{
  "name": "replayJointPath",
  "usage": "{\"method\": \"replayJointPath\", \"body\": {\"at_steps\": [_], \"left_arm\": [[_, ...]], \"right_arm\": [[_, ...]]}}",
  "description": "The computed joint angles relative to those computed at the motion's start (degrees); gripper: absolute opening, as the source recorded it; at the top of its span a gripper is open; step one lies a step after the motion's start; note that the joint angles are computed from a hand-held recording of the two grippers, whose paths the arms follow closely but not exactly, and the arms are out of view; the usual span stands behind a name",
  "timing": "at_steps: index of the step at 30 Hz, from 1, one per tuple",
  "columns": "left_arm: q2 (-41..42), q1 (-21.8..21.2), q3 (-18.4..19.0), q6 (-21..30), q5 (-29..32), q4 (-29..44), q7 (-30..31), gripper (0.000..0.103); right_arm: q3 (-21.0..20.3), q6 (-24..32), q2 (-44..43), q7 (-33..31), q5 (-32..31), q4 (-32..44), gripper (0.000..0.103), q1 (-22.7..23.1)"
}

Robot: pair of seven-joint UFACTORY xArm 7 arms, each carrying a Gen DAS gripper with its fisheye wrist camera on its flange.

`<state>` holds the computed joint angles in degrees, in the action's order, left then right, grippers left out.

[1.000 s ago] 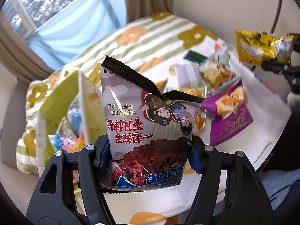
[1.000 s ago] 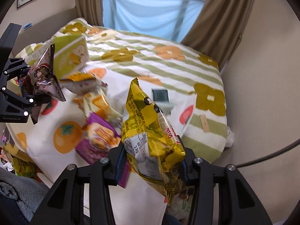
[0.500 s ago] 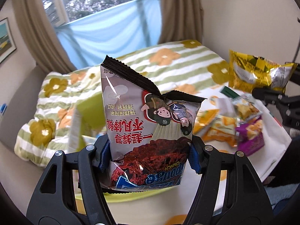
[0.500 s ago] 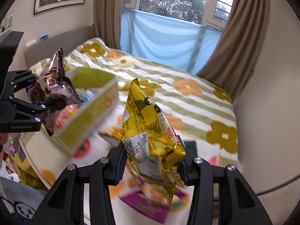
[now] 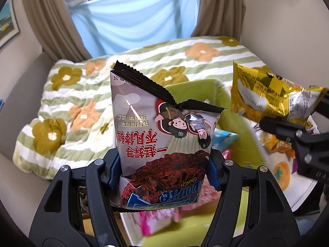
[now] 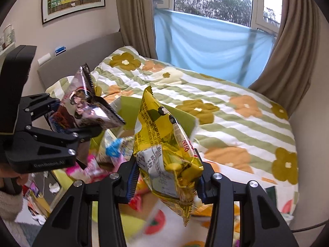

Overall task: Organize snacks
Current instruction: 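Carry both held bags up and over the open box, then lower both bags into the box and open both tools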

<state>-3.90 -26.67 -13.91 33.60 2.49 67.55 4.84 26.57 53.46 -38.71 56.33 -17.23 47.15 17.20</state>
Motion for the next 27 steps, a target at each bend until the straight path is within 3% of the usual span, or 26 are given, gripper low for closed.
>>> {"method": "replayJointPath", "body": {"at_steps": [3,6,8,9,13,22,27], "left_arm": [[5.04,0.31,0.7,1.55,-2.77,4.1,3.06,0.063],[8.84,0.62,0.97,2.02,-4.34,7.3,4.57,0.07],[10.75,0.92,1.07,2.24,-5.82,8.97,5.44,0.098],[11.21,0.96,1.21,2.05,-5.86,9.33,5.21,0.103],[11.39,1.69,1.55,1.89,-7.41,8.86,5.55,0.103],[3.08,2.01,1.7,1.27,-7.97,-0.48,-0.01,0.103],[0.01,2.62,1.73,0.75,-3.64,-3.87,-4.69,0.103]], "right_arm": [[0.67,-1.46,4.46,2.55,-0.4,1.47,0.043,-1.62],[0.2,-2.33,7.83,4.76,-1.16,2.27,0.043,-1.82],[-0.12,-2.5,9.9,6.02,-1.91,3.09,0.043,-1.69],[-0.36,-2.47,10.66,6.53,-2.27,3.44,0.043,-1.46],[-2.43,-3.02,11.8,7.12,-2.41,3.07,0.043,0.08],[-5.81,-6.72,10.7,5.62,1.28,1.29,0.043,2.41],[-6.08,-7.11,10.26,2.64,3.29,0.73,0.043,3.32]]}}
